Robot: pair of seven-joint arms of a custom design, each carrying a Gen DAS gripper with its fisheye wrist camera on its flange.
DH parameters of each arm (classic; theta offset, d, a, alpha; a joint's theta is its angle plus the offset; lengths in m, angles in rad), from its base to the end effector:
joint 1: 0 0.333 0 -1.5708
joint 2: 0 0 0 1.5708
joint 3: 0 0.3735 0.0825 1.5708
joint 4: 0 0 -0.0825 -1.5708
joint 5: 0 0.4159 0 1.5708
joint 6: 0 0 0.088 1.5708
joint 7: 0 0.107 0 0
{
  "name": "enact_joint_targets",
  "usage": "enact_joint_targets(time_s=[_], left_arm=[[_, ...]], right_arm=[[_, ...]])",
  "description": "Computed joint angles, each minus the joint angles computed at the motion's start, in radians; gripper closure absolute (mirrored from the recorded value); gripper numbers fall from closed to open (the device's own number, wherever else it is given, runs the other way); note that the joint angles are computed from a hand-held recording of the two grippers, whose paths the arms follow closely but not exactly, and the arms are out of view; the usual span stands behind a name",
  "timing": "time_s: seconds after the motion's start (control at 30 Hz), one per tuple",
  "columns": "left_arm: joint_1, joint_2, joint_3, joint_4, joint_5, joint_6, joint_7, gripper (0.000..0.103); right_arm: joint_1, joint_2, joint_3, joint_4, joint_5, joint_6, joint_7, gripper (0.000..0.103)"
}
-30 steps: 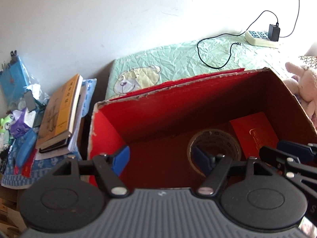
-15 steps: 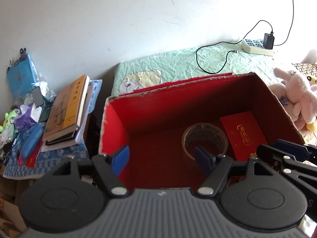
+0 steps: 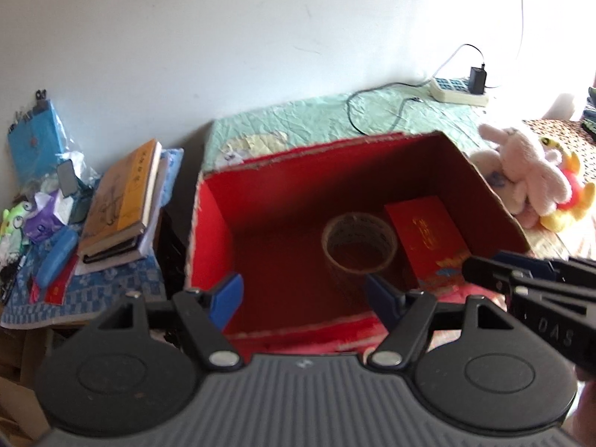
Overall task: Organize objects
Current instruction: 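Withdraw the right gripper from the box toward the gourd and pouch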
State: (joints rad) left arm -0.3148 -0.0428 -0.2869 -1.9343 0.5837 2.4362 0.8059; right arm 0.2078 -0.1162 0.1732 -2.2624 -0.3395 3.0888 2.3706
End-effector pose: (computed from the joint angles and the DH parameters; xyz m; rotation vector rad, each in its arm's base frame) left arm 0.5088 -0.3516 0.6102 -1.6103 1.9414 -0.6191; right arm 0.5162 0.2405 0.5592 -1.5152 1.6409 -0.4463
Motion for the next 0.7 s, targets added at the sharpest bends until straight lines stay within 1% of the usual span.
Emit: enact_joint_targets(time_s=[0.13,0.2,0.27,0.33,0.43,0.5,0.53,0.6,0.7], left_arm=[[0.004,-0.042,0.012,-0.064,-0.122,0.057,0.087,0.028],[0.009,-0.058,0.012,-0.092,-0.156,0.083,0.116,0.028],[0.012,-0.067,0.014,-0.115,-0.203,0.109,0.162,0.028],[0.01,-0.074,0.016,-0.134,-0.26,0.129,0.214,0.028],[0.004,-0.085,0.018,-0.166,-0.338,0.16,0.293,0.028],[-0.014,-0.094,0.032,-0.189,-0.443,0.184,0.404,0.028],[-0.029,-0.098,0.044,-0.199,-0.521,0.194,0.486,0.028],[-0.057,-0.105,0.062,-0.216,-0.666,0.199,0.643,0.028],[-0.083,-0.109,0.074,-0.233,-0.827,0.187,0.828,0.028]], right_arm=[[0.075,-0.018,-0.058,-0.037,0.14,0.042,-0.117,0.071],[0.126,-0.024,-0.094,-0.055,0.227,0.067,-0.194,0.071],[0.193,-0.03,-0.143,-0.069,0.32,0.082,-0.283,0.071],[0.273,-0.032,-0.203,-0.076,0.417,0.08,-0.377,0.071],[0.403,-0.033,-0.303,-0.071,0.6,0.032,-0.537,0.071],[0.482,-0.036,-0.367,-0.06,0.747,-0.026,-0.668,0.071],[0.511,-0.038,-0.392,-0.053,0.82,-0.069,-0.729,0.071],[0.531,-0.042,-0.414,-0.047,0.934,-0.14,-0.8,0.071],[0.501,-0.045,-0.402,-0.044,1.002,-0.232,-0.806,0.071]])
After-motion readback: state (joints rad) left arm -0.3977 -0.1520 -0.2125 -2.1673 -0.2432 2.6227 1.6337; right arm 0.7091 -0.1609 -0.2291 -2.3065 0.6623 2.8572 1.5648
